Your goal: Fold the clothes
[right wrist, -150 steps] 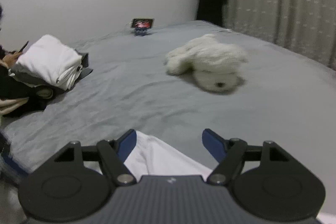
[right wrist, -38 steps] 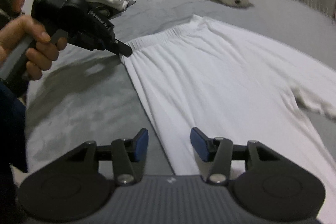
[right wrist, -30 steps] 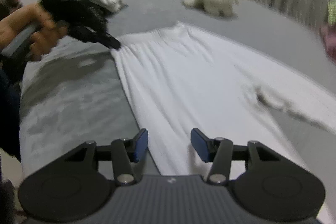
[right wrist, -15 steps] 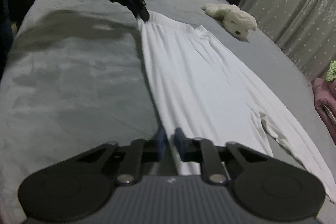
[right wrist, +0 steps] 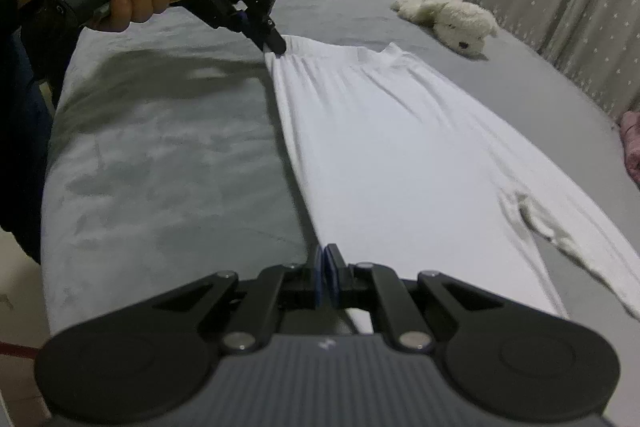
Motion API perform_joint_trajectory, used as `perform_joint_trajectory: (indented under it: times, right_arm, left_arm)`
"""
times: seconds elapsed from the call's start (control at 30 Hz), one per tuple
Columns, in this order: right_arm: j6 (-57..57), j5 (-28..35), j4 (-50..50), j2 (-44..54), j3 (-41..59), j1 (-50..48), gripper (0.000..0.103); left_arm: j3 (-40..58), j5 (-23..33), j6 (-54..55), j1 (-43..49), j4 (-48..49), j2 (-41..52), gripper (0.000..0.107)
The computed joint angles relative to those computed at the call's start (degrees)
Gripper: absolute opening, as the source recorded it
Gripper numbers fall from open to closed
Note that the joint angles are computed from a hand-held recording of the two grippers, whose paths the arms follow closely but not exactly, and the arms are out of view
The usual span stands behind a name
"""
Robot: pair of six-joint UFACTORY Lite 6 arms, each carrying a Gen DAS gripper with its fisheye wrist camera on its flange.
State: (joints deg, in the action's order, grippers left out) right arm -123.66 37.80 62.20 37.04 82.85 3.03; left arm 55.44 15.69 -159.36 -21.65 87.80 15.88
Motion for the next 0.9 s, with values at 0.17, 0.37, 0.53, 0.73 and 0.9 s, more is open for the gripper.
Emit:
perform_joint_trajectory:
  times: [0.17,0.37,0.53,0.73,0.9]
  right_arm:
    - [-2.1,-1.2,1.8,0.4,-0.8,0.6,0.005]
    - [-0.9,-0.4,1.8,0.6,-0.5,0.2,0.009]
    - [5.5,4.9,-1.4,1.4,3.0,-1.1,0.025]
    - [12.2,8.8,-3.1,3.0,7.9,-2.8,0.032]
    - [18.7,10.5,-5.6,5.8,12.9,-3.9,0.035]
  left_arm:
    - [0.9,0.6,4.8,-0.4,-4.8,1.4,0.006]
    - [4.3,0.9,17.2,-0.6,-14.5,4.6,0.008]
    - [3.4,-2.7,24.8,1.2,-19.6,3.0,0.015]
    - [1.7,-1.3,31.8,2.0,-25.6,-1.0,0.028]
    - [1.2,-3.0,24.4,3.1,-19.0,-1.5,0.029]
